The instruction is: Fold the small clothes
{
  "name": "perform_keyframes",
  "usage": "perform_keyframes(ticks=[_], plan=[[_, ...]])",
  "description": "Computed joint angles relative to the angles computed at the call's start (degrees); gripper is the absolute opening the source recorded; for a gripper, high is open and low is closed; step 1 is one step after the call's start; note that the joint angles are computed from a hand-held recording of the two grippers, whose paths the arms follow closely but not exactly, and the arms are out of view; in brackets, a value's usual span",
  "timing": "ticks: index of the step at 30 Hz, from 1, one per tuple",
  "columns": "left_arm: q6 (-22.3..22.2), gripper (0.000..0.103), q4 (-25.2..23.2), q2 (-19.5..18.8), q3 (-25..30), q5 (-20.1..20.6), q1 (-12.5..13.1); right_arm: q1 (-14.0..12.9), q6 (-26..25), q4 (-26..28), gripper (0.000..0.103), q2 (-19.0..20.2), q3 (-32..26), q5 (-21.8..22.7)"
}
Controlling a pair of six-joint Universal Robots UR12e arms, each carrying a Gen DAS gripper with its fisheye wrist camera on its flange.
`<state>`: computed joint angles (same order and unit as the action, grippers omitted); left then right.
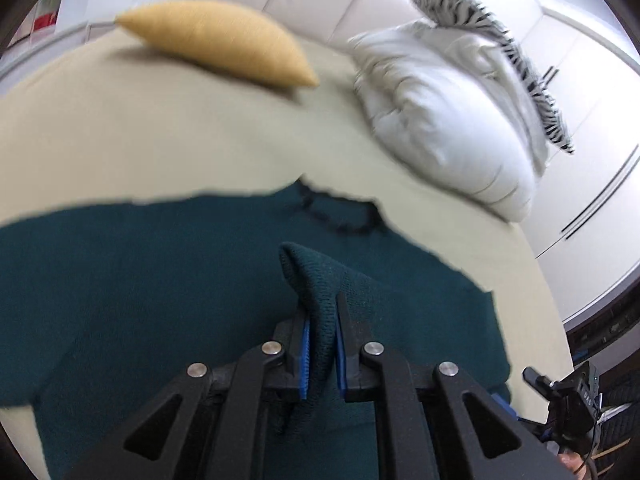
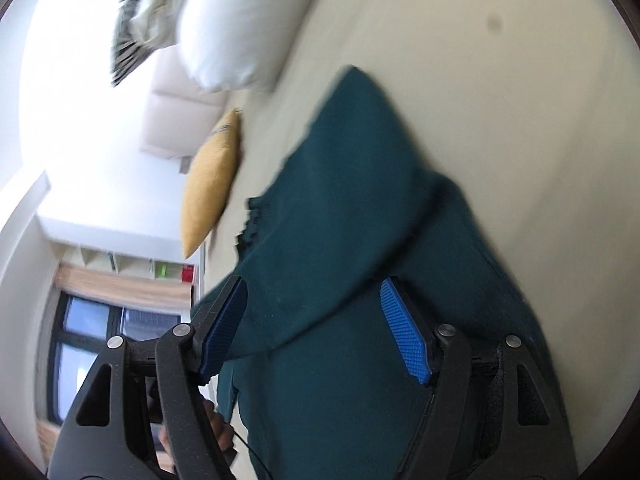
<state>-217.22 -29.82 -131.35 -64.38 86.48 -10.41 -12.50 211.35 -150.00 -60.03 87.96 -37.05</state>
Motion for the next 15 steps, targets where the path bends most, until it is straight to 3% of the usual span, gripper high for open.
perform_keyframes(ticks=[6, 9, 11, 13, 15], plan=[[-3.1, 0.011, -0.1, 0.6, -3.2, -2.7, 1.0, 0.7, 2.2, -3.1, 0.065, 1.9, -2.3, -3.3], [-2.9, 0.011, 0.0, 0.5, -3.5, -2.6, 1.3, 0.4, 6.1, -8.6, 0.061, 3.0, -3.0, -6.2], [-3.0, 0.011, -0.4, 0.0, -3.1, -2.9, 1.5, -0.6, 11.7, -14.4, 0.037, 4.3, -2.4, -4.7], [-2.8, 0.011, 0.3, -0.5, -2.7, -3.0, 1.5, -1.2, 13.4, -16.4, 0.019, 4.9, -1.3, -3.5], [-2.3, 0.011, 1.1, -0.5, -2.9, -3.1, 1.5, -1.1, 8.9, -15.4, 0.019, 4.2, -0.3, -3.7]])
